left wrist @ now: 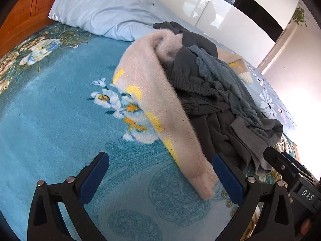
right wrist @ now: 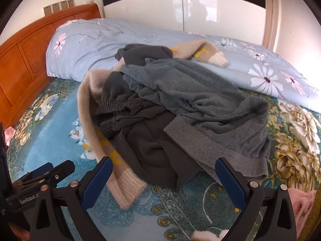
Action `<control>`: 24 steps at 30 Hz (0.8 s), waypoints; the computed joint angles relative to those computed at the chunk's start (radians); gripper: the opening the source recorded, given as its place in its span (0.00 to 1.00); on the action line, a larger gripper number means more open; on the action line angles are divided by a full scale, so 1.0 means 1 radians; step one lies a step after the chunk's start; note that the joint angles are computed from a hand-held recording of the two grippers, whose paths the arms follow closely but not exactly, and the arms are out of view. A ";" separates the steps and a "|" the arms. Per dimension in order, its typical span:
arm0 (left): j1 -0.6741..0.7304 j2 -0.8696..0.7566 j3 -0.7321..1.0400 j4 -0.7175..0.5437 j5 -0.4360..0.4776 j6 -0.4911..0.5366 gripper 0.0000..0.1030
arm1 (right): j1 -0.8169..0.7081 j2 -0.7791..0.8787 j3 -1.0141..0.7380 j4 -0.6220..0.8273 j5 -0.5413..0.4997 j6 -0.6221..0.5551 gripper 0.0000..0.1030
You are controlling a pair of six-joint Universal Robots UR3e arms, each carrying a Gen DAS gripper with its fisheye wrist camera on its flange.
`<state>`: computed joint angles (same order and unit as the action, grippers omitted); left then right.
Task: Fold clothes
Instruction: 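Move both grippers toward the clothes pile on the bed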
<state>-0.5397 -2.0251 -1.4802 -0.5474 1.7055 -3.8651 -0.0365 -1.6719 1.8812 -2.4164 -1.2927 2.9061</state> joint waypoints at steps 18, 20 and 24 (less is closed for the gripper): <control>0.028 -0.104 0.092 -0.002 -0.077 0.027 1.00 | 0.096 0.196 -0.146 0.029 -0.184 0.052 1.00; 0.034 -0.107 0.092 0.000 -0.087 0.016 0.99 | 0.102 0.208 -0.158 0.035 -0.197 0.055 1.00; 0.043 -0.103 0.081 0.002 -0.109 0.016 0.99 | 0.101 0.237 -0.198 0.058 -0.233 0.059 1.00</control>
